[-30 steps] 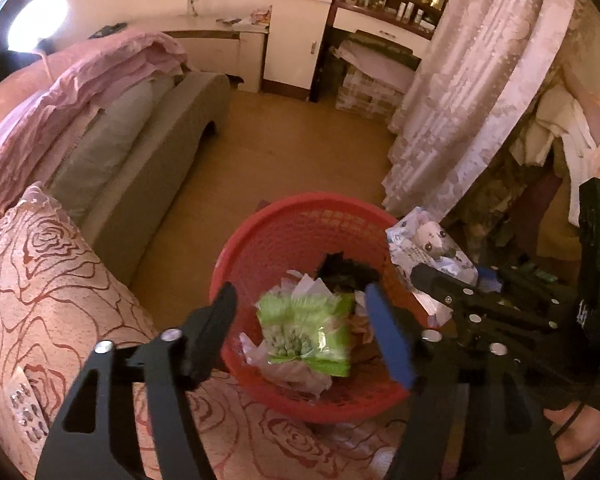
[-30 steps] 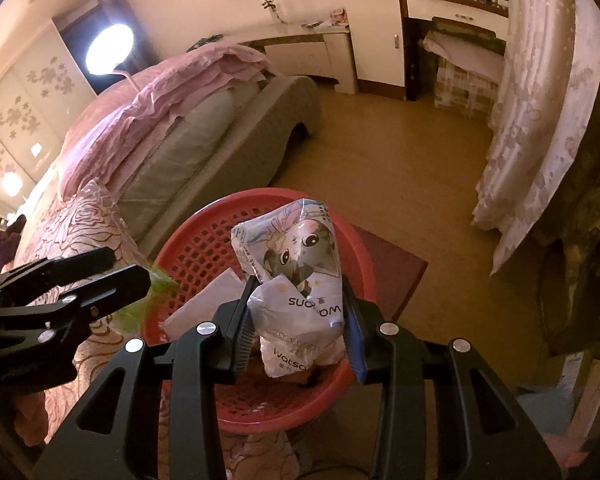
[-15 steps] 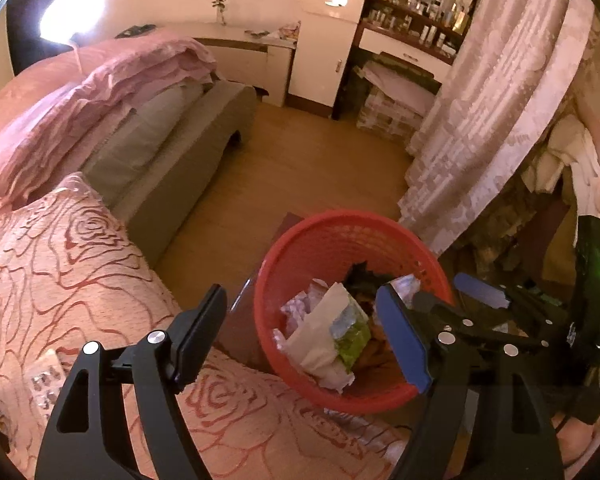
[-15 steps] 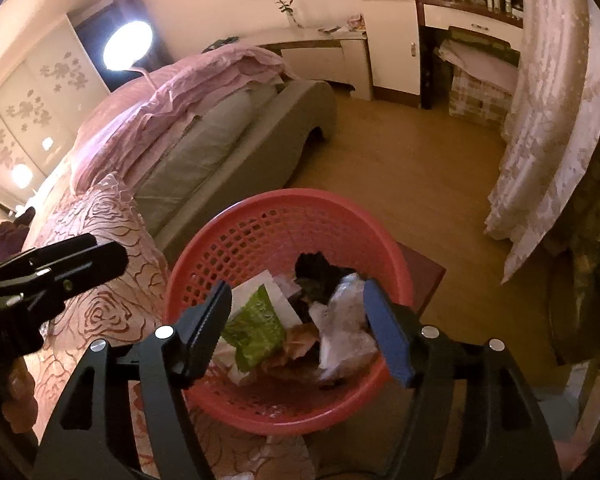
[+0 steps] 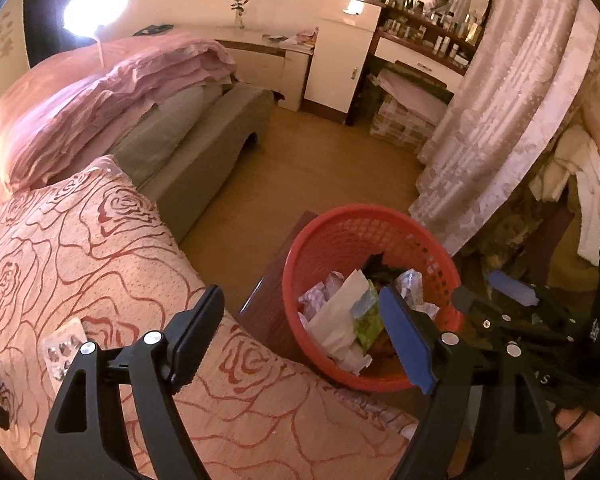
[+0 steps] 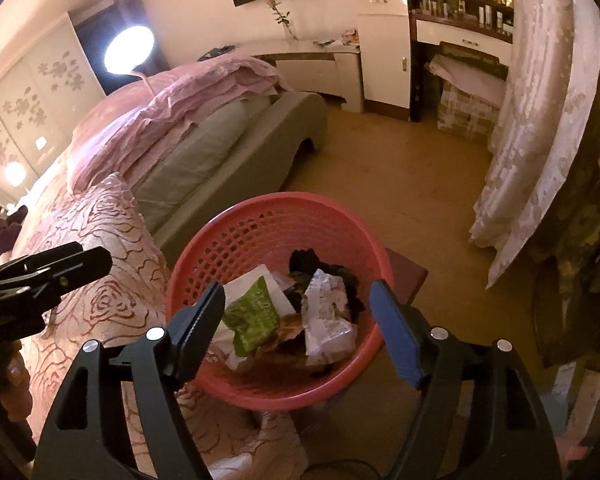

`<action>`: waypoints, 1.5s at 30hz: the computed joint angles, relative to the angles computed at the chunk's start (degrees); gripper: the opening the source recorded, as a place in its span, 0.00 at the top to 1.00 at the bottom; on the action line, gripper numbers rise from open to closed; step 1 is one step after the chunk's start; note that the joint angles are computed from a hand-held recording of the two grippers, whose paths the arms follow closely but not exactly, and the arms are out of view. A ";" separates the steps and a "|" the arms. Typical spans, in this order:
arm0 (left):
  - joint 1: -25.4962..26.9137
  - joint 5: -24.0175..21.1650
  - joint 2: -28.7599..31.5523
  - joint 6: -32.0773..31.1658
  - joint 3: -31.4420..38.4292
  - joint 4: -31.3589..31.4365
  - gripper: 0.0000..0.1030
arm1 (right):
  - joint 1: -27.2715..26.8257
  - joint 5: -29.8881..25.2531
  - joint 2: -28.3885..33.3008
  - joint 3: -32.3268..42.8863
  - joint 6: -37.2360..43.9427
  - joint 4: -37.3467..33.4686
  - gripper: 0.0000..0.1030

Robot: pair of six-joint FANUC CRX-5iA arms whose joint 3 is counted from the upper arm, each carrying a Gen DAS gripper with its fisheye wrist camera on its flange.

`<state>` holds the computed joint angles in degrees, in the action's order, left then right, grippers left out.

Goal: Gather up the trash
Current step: 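Move both tools back over the bed toward the black bag and pill pack, then grasp the black plastic bag with the left tool while the right tool grasps the pill blister pack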

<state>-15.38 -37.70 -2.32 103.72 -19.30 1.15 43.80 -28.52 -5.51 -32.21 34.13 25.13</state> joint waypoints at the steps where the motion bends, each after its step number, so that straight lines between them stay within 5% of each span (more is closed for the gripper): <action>1: 0.03 -0.01 -0.41 0.22 -0.26 -0.16 0.26 | 0.26 -0.03 -0.25 -0.24 -0.50 0.39 0.27; 13: 2.24 -1.84 -8.30 6.07 -6.20 -4.74 0.26 | 5.26 -0.21 -0.96 0.25 1.45 -1.67 0.26; 29: 12.51 -13.78 -29.15 18.95 -12.74 -20.51 0.26 | 12.75 -1.83 2.18 5.02 10.37 -7.73 0.26; 34: 16.85 -15.12 -32.78 17.79 -14.55 -22.17 0.26 | 13.40 -2.49 2.69 5.70 10.73 -7.36 0.26; 38: 25.11 -12.19 -35.86 8.60 -18.96 -15.10 0.26 | 13.99 -2.83 3.21 6.54 11.27 -7.04 0.26; 45: 30.08 -9.20 -34.11 3.00 -21.78 -10.17 0.32 | 15.34 -3.51 4.51 8.20 11.89 -6.10 0.26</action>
<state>14.70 -46.90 -36.44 106.72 -41.08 -9.02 59.14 -32.04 -1.00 -24.01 46.03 19.03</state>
